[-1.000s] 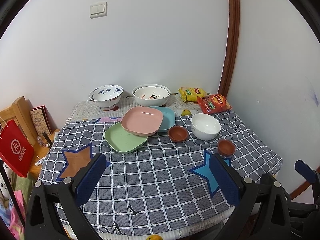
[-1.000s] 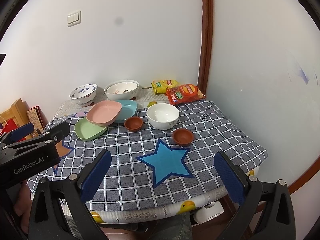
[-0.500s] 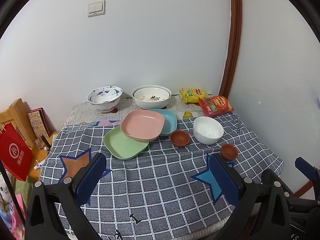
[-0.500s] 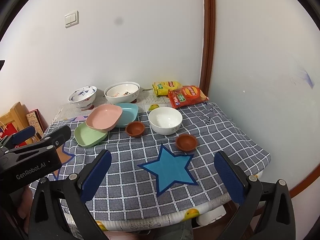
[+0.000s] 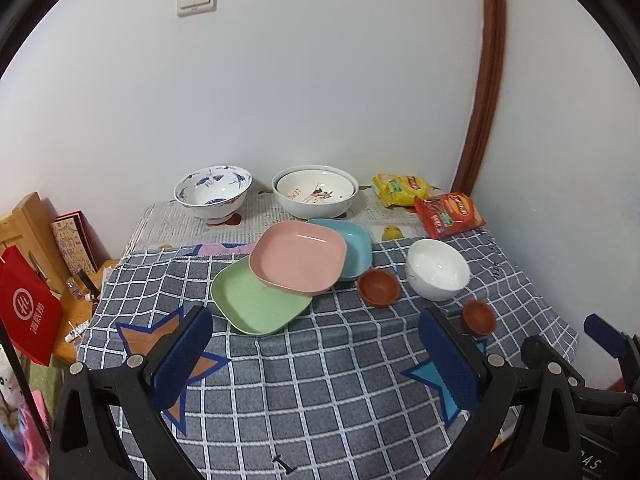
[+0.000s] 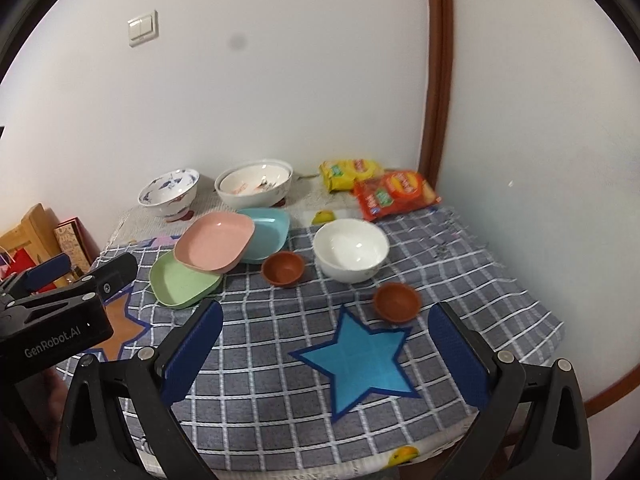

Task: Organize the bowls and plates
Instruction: 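Move both tools to the pink plate and close them on its rim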

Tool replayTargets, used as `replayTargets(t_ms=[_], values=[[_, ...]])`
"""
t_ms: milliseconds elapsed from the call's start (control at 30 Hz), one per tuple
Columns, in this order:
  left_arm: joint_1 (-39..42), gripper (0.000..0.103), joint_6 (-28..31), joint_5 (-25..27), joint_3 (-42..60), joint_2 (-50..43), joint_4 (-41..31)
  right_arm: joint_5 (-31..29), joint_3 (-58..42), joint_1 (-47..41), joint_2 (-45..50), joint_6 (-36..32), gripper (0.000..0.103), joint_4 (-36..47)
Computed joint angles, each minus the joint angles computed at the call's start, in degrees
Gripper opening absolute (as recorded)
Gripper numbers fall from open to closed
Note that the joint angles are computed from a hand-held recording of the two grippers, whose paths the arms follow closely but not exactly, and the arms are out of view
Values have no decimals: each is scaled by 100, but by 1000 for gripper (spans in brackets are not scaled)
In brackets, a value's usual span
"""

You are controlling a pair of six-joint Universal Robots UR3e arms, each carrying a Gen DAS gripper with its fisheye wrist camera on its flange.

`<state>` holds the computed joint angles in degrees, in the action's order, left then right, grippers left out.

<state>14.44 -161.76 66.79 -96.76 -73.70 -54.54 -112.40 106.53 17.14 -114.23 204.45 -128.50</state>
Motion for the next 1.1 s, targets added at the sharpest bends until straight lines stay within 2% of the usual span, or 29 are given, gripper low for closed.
replayTargets(t_ms=[100,367,533,767,1033,1100], values=[[-63,102,-73,113,267,-463,71,386,-15,-270,201,-157,96,-244],[-87,98,-306,125,1026,-1603,275,928,-236,-644,1062,-654,95,-801],[-114,95,-301,93,1724,-2300,24,1355,-404,-906,1594,-813,88,-994],[-263,95,-263,395,2447,-3186,145,1413,-931,-942,2534,-931,88,-1414],[-533,95,-153,910,3887,-4372,-32,1532,-2293,-999,3767,-1084,88,-1413],[-580,90,-162,966,4354,-4723,-161,1559,-2619,-1016,4050,-1074,88,-1396]])
